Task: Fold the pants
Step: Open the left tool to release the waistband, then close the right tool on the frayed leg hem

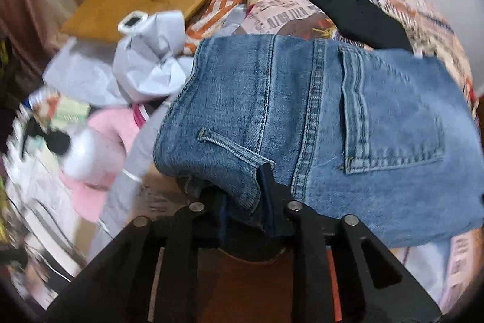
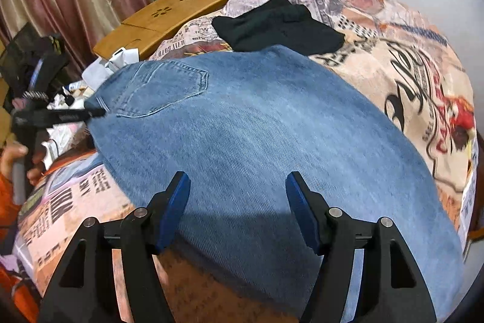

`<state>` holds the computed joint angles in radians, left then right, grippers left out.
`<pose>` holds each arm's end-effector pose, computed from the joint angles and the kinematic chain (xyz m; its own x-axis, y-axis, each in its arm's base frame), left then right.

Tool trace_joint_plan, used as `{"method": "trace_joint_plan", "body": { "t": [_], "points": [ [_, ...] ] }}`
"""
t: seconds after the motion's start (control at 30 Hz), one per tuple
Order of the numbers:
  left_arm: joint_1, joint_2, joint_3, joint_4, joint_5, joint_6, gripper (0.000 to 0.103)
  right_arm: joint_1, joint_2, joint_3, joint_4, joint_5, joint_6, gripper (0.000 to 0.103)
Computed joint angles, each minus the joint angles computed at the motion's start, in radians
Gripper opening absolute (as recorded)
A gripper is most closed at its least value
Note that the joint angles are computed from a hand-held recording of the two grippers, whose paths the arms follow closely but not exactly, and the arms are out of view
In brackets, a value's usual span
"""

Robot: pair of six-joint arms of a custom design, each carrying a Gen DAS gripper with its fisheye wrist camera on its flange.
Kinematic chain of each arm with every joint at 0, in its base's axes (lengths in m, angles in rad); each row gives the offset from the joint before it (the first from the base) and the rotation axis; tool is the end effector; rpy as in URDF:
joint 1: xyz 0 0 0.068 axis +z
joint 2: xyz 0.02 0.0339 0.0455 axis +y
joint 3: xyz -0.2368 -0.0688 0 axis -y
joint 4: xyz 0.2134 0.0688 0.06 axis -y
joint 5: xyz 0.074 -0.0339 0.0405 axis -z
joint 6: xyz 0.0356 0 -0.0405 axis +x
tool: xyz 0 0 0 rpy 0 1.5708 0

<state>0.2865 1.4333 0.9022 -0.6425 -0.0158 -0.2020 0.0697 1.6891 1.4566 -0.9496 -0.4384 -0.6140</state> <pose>0.2342 0.0696 0.1907 -0.8087 -0.4474 -0.3819 -0.4600 0.8856 -0.0633 0.3079 0.0366 0.2596 -0.6258 -0.5666 -0.5361 -0.7146 0.6920 0.1027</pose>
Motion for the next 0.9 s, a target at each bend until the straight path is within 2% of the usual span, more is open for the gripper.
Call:
{"method": "trace_joint_plan", "body": {
  "t": [0.1,0.17,0.3,0.43,0.53,0.7,0.9],
  "points": [
    [-0.030,-0.013,0.002,-0.017,-0.067,0.044,0.038,-0.046,-0.016,-0.020,-0.005,-0.037,0.012,0.065],
    [-0.018,-0.029,0.015,-0.046,-0.063,0.062,0.044,-0.077,-0.025,-0.027,-0.017,-0.060,0.014,0.068],
    [0.002,-0.049,0.080,-0.130,-0.035,0.099,0.048,-0.144,-0.035,-0.044,-0.024,-0.106,0.008,0.075],
    [-0.056,-0.048,0.186,-0.212,-0.118,0.138,0.051,-0.233,-0.024,-0.043,-0.018,-0.135,0.022,0.076],
    [-0.098,-0.048,0.264,-0.212,-0.156,0.120,0.068,-0.327,-0.020,-0.040,0.014,-0.125,0.039,0.076],
    [-0.220,0.082,0.429,-0.196,-0.213,0.076,0.071,-0.497,0.018,0.018,0.029,-0.124,0.065,0.076],
    [-0.416,0.318,0.643,-0.223,-0.170,0.060,0.077,-0.640,0.151,0.104,0.105,-0.046,0.106,0.076]
  ]
}}
